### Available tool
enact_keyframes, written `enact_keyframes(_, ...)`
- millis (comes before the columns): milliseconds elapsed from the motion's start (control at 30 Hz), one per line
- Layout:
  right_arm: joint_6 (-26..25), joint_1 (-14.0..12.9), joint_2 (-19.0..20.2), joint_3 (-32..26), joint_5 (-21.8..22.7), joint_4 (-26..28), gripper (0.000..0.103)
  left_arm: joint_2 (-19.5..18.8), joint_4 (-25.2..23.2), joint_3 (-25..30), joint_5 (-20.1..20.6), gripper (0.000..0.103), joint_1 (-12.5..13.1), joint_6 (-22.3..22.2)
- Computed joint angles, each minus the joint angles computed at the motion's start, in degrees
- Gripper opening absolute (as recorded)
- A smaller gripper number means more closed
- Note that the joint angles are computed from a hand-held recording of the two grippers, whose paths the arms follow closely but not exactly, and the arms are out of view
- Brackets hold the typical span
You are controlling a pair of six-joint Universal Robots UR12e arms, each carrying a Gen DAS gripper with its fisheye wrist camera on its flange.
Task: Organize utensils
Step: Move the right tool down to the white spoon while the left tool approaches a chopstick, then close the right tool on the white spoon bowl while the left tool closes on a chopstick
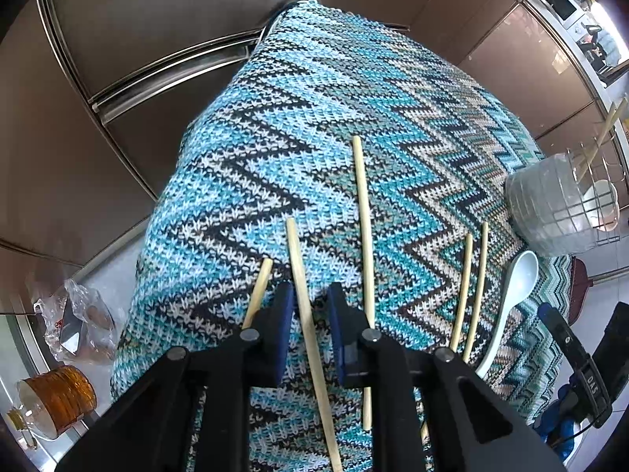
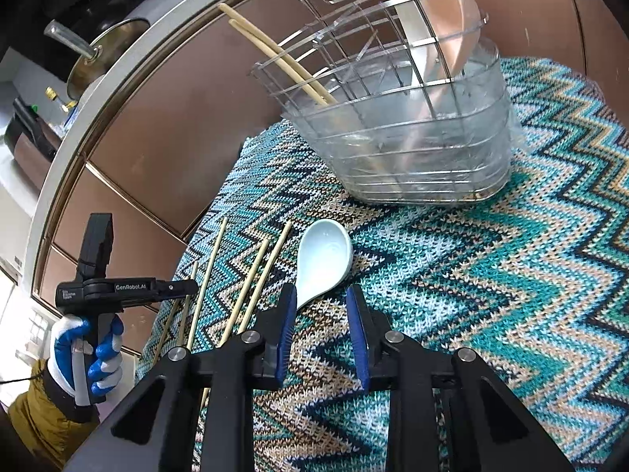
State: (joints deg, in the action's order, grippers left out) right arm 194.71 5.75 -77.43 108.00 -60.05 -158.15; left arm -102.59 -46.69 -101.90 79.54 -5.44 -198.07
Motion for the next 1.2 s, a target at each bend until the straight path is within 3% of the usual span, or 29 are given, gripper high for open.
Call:
enact_keyframes(433, 0.3, 0.8, 2.6, -3.2, -1.2, 1.3, 0.020, -0.3, 0.6, 0.1, 1.0, 0.015, -0.3, 1.0)
enact_keyframes(1100, -1.4, 1.9, 4.9, -5.8, -4.8, 3.5, 0.020, -0.3, 0.7, 0.2, 1.5, 0.014, -0.5, 1.9)
enact_keyframes(1200, -1.5, 1.9, 5.1, -5.8, -4.5, 3.3, 0.010, -0.4, 0.7, 0.2, 2.0, 0.014, -0.6, 2.2)
